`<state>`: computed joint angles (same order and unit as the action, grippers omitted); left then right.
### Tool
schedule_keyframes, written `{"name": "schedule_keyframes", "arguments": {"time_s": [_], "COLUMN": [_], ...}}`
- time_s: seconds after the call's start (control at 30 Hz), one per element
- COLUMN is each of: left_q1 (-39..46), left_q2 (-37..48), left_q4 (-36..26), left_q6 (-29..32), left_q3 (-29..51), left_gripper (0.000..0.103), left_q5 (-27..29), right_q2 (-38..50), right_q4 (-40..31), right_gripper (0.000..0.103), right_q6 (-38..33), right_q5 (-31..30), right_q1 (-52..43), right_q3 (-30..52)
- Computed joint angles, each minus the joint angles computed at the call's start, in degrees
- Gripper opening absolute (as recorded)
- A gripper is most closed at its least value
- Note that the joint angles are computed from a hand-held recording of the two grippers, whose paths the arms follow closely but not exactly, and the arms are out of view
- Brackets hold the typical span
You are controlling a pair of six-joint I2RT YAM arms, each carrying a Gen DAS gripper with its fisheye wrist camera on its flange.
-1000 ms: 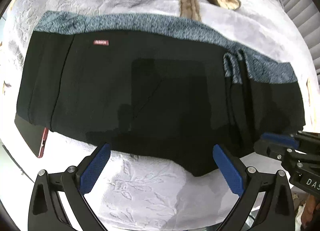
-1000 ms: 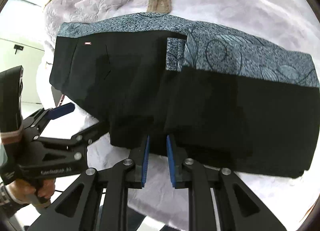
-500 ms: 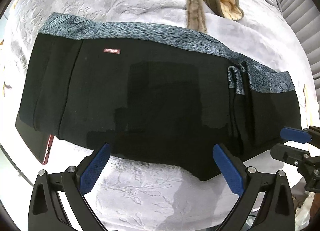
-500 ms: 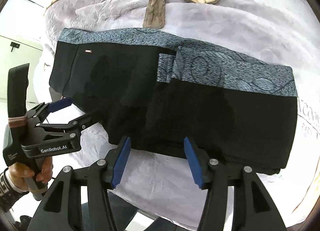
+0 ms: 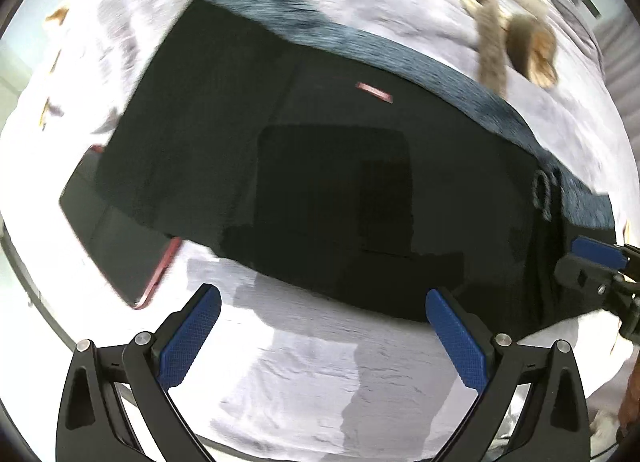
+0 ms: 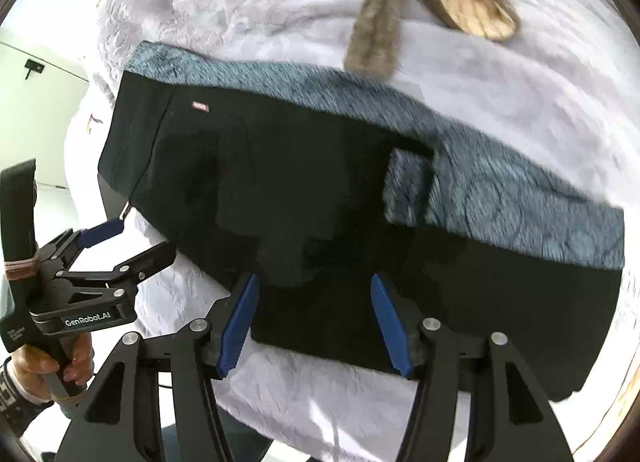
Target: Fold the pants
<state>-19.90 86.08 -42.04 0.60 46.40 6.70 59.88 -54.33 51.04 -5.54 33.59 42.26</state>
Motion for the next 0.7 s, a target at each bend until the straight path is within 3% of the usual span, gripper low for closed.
{"name": "schedule_keyframes", "arguments": {"time_s": [0.17,0.33,0.43,0.57,0.7], "left_q1": [5.8,9.1,10.4,11.4,8.9], "left_q2": [0.5,3.5,4.0,4.3,5.1], "left_q4": [1.1,2.0,2.6,2.6,4.4], "left_q6": [2.2,3.9,5.0,5.3,2.4], "left_q3": [0.2,1.5,1.6,1.6,1.1], "left_gripper": [0.103,0.103,0.103,0.103,0.103], "left_q5": [1.6,2.3,2.8,3.4,3.7], "right_q2": [3.3,8.8,7.7,8.5,9.9], "right_q4": [4.1,14.0,13.4,12.8,13.8], "right_gripper": [0.063,0.065,0.066,0.069,0.073], "right_q6": [1.8,8.3,10.2,9.9,11.5], "right_q5": [2.9,-2.1,1.4,1.7,2.0], "right_q1": [-1.4,1.4,5.6,7.1,8.1], "right_q3": [0.0,-7.9,-7.9,-7.2,-6.7]}}
